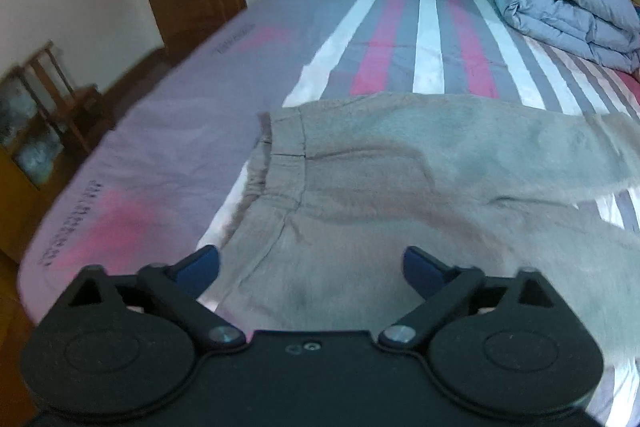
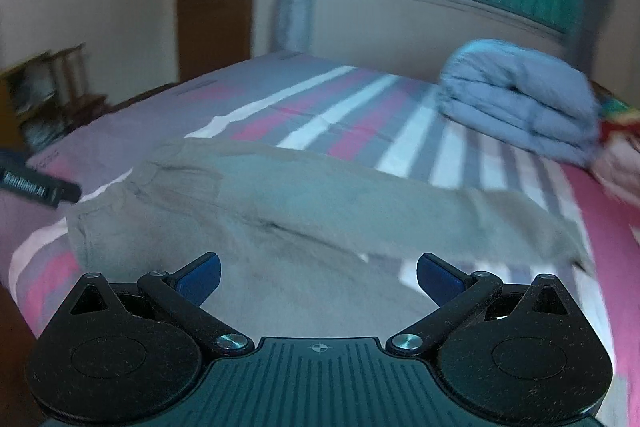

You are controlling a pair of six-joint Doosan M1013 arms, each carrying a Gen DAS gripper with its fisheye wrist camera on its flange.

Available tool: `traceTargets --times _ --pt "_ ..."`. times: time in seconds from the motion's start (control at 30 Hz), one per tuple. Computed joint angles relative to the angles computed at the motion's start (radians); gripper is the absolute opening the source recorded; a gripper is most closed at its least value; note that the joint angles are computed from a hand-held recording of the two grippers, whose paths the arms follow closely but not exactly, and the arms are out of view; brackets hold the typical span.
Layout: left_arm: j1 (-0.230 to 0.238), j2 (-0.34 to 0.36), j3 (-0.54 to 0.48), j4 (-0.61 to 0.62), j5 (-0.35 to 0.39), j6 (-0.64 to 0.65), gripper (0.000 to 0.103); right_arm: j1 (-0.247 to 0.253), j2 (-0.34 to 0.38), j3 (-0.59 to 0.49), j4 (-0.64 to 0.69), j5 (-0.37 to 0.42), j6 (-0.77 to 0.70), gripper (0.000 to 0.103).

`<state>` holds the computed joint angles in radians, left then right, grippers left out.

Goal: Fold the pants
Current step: 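Move both tools down toward the waistband of the grey sweatpants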

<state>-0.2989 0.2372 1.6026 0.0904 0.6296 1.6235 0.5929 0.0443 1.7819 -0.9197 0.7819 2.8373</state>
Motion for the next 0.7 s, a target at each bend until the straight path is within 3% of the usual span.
traceTargets --times 0.07,0.2,0.33,0.47,0.57,0.7 --pt "0.008 0.056 -0.063 0.002 0.042 0.008 0.072 -0.057 0.026 -0.018 0.068 -0.079 -0.090 0.103" --pt "0.035 0.162 -0.189 -0.046 0.118 -0.002 0.072 -0.164 0.098 -0.076 0.239 -0.188 -0.287 0.103" --pt "0.050 0.267 -0.320 -0.080 0.181 -0.021 0.080 -0.250 0.188 -0.161 0.388 -0.228 -0.503 0.103" --pt "0.055 0.367 -0.444 -0.121 0.258 -0.010 0.081 -0.309 0.265 -0.231 0.527 -0.253 -0.705 0.103" --pt "0.046 0.425 -0.504 -0.066 0.263 -0.057 0.081 -0.344 0.330 -0.296 0.611 -0.234 -0.847 0.103" --pt "0.056 0.493 -0.573 -0.131 0.307 -0.028 0.083 -0.373 0.400 -0.365 0.643 -0.238 -0.905 0.103"
